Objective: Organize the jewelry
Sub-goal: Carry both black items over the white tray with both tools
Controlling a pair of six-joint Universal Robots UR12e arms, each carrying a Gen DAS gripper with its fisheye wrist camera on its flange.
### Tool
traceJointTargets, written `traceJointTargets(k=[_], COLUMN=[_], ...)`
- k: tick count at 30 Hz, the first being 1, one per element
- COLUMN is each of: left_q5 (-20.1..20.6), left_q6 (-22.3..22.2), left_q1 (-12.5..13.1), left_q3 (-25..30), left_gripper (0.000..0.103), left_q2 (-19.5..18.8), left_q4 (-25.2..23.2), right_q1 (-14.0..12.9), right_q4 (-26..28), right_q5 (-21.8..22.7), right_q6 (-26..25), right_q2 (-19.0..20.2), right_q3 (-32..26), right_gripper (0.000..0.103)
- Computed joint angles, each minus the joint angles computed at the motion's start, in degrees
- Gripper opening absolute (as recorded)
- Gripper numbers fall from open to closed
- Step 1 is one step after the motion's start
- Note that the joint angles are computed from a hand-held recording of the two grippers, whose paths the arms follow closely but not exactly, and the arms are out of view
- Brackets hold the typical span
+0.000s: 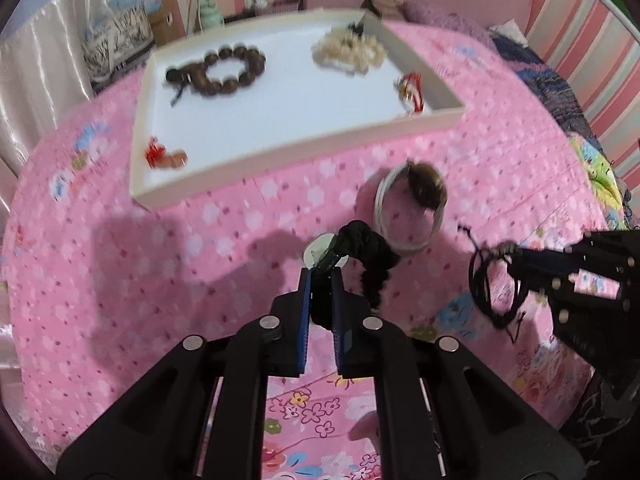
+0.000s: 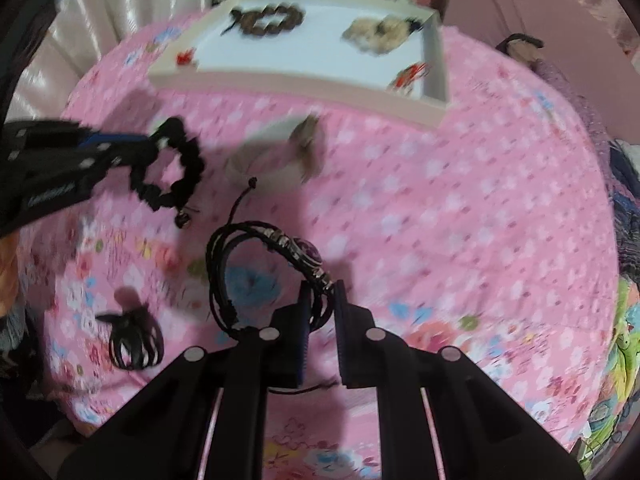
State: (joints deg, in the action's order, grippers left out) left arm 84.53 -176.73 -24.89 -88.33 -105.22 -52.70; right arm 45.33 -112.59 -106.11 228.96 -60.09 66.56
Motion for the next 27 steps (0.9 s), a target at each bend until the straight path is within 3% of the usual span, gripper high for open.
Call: traceJointTargets(k=[8,14,21,27], left_q5=[-1.13,-2.99,-4.60,-2.56], left_q6=[-0.93,-1.65,-4.17,-6.31], left_q1=[1.30,3.04,4.73,5.01], left_q3=[2.24,6.91,12.48,15.29], left_gripper=[0.007,0.007,0.007,0.007], left_q2=[-0.01,-2.04,-6.85,-11.22], left_q4=[4.13,5.58,1.84,-3.69], right_q1=[-2.48,-4.57,-6.62,-7.93], right_q4=[-2.85,-2.36,0.27,2.97], right_q5=[-6.52,-9.85,-10.76,-7.74], right_q6=[1.69,1.88,1.94,2.78], right_q2=[-1.61,0.24,5.20,8.87], right_q3=[-0.50,-4.94,-11.89,-15.01], right_gripper=[0.011,0.011,0.011,0.011])
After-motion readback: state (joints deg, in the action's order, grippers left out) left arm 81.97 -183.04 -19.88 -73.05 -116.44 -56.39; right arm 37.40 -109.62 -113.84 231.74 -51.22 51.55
